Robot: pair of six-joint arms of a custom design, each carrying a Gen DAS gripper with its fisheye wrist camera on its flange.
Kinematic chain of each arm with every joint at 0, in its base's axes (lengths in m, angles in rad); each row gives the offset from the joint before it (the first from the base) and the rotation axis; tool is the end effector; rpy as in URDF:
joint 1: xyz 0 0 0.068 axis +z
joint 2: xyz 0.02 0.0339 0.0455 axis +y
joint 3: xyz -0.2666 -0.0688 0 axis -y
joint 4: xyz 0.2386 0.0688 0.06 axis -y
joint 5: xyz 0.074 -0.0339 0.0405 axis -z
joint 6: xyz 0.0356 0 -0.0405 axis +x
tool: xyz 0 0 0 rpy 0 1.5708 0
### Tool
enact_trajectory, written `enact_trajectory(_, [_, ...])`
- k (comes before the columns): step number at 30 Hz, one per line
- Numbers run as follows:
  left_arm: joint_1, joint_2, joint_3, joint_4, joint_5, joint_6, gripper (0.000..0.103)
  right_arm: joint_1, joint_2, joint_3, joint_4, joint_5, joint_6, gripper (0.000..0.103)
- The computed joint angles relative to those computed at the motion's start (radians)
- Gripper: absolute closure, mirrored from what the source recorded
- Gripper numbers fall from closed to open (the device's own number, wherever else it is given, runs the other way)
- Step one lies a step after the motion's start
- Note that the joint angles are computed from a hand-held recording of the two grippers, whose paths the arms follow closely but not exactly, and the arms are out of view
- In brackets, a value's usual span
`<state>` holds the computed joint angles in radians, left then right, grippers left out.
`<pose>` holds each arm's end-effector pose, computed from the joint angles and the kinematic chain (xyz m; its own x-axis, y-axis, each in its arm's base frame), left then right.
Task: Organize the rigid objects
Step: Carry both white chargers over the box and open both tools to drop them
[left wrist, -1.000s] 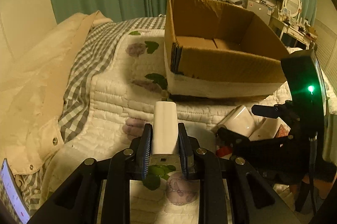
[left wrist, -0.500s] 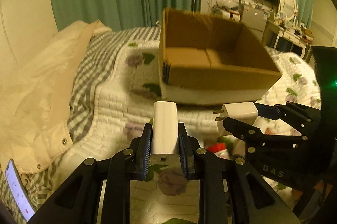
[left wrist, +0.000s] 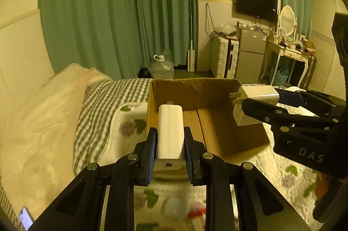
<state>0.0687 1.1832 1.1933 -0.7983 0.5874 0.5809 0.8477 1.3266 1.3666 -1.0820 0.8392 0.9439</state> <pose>0.2311 -0.0039 0.3492 -0.4088 0.4297 -0.8051 0.6664 0.7433 0.0584 0.1793 0.1631 0.3573 -0.5396 0.2062 -0.8163 0.3146 0.9487 0.0317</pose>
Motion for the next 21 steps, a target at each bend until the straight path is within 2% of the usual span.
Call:
enact_trajectory(4, [-0.146, 0.06, -0.042, 0.13, -0.125, -0.095, 0.08, -0.139, -0.056, -0.093, 0.118, -0.089, -0.112, 0.047])
enact_trajectory(8, [-0.238, 0.128, -0.085, 0.228, -0.207, -0.142, 0.08, -0.235, -0.071, -0.175, 0.198, -0.17, -0.173, 0.047])
enact_trajectory(14, [-0.267, 0.156, -0.138, 0.297, -0.237, -0.15, 0.079, -0.32, -0.09, -0.297, 0.314, -0.244, -0.221, 0.047])
enact_trajectory(16, [-0.272, 0.141, -0.164, 0.323, -0.238, -0.146, 0.075, -0.324, -0.102, -0.328, 0.336, -0.248, -0.218, 0.047])
enact_trajectory(17, [-0.269, 0.132, -0.172, 0.331, -0.232, -0.142, 0.068, -0.321, -0.106, -0.334, 0.344, -0.243, -0.212, 0.046])
enact_trajectory(18, [-0.264, 0.116, -0.178, 0.328, -0.223, -0.139, 0.049, -0.316, -0.112, -0.339, 0.346, -0.238, -0.201, 0.046])
enact_trajectory(19, [-0.255, 0.107, -0.178, 0.322, -0.214, -0.138, 0.04, -0.314, -0.121, -0.334, 0.338, -0.237, -0.191, 0.045])
enact_trajectory(20, [-0.242, 0.081, -0.182, 0.315, -0.198, -0.146, 0.036, -0.302, -0.129, -0.327, 0.327, -0.224, -0.186, 0.04])
enact_trajectory(21, [-0.234, 0.075, -0.174, 0.308, -0.186, -0.148, 0.036, -0.285, -0.132, -0.316, 0.309, -0.199, -0.175, 0.029])
